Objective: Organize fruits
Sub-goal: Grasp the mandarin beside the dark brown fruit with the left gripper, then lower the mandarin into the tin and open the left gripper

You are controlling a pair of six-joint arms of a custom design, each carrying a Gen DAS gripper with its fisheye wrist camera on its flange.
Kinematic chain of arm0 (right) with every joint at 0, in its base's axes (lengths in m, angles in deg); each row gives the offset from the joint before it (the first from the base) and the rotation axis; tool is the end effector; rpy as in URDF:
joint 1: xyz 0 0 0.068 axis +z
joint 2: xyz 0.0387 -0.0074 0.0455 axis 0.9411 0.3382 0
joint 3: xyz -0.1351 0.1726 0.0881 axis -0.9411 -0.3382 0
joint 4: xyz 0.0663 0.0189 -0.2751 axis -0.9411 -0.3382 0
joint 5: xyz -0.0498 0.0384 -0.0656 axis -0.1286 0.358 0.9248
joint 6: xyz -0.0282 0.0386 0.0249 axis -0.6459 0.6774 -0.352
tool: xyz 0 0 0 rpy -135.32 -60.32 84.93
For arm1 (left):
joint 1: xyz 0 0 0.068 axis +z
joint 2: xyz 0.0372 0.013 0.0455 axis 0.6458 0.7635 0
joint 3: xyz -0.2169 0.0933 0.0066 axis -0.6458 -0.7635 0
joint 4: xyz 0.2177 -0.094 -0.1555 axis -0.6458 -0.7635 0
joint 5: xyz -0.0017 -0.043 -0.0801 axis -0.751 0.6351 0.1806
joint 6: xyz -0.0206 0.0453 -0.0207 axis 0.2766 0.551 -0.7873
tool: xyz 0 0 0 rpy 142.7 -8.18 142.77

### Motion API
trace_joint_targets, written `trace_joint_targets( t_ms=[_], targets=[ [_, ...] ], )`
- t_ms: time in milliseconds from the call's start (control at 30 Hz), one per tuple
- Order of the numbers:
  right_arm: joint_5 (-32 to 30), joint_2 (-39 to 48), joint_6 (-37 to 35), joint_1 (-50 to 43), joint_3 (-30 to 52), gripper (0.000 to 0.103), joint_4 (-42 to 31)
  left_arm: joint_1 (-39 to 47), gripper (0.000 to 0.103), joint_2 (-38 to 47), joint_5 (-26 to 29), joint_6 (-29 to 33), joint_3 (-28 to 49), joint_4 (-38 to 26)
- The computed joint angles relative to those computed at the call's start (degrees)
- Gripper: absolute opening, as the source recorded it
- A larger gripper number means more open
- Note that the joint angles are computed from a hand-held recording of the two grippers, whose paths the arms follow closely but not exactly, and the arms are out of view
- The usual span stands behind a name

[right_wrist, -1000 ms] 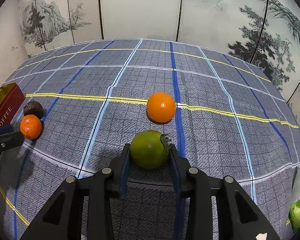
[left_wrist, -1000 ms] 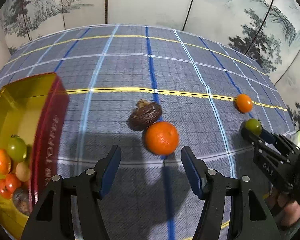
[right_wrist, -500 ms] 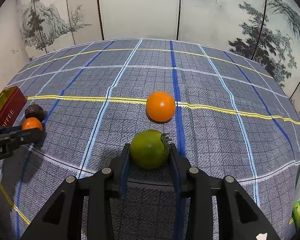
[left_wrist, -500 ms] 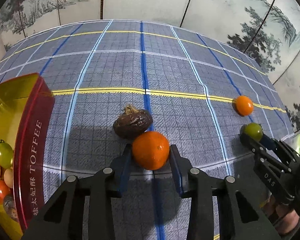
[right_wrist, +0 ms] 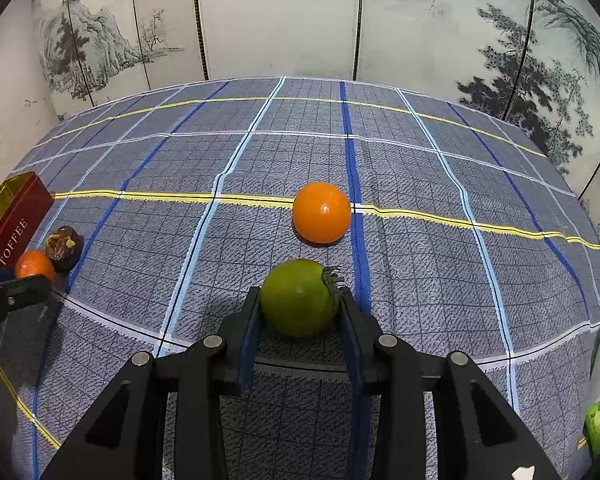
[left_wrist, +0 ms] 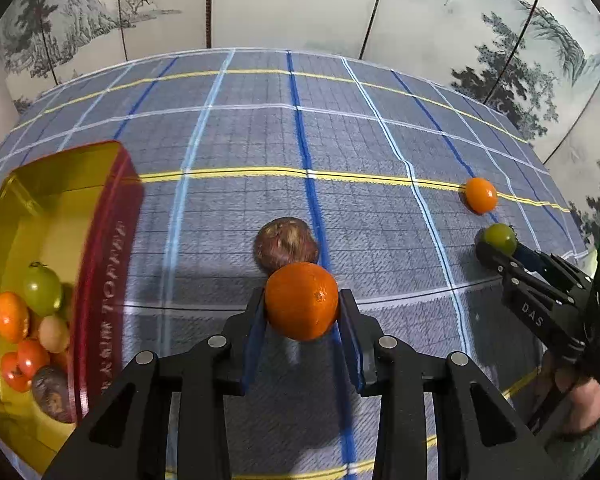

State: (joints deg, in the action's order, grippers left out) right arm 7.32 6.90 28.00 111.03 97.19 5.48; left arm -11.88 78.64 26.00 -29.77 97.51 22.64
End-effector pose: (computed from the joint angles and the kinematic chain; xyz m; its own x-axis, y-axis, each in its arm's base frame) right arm 0.1239 0.0838 0.1395 -0.7611 0.0966 -0.6414 0.1418 0.9897 -0.0193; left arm 0.1915 -0.2353 0.1692 -0.8333 0.1887 -0.5195 0.3069 0.9397 -0.1509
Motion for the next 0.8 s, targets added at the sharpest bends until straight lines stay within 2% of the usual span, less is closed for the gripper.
trace_joint_targets(
  t_ms=[433,600,800],
  targets=[
    [0.2,0.4,0.1,0.2,0.1,0.034,0.0,1.3,0.036,-13.8,0.5,0.4,-6.6,-5.1],
    [0.3,0.5,0.2,0.2,0.2,0.034,0.0,3.8,0.036,-22.1,-0.6,1.9,-9.3,-9.8],
    [0.3,0.6,0.2,0.3,0.2,0.034,0.1,11.5,0.036,-33.7,-0.3,6.1,-13.4,-16.7]
  ],
)
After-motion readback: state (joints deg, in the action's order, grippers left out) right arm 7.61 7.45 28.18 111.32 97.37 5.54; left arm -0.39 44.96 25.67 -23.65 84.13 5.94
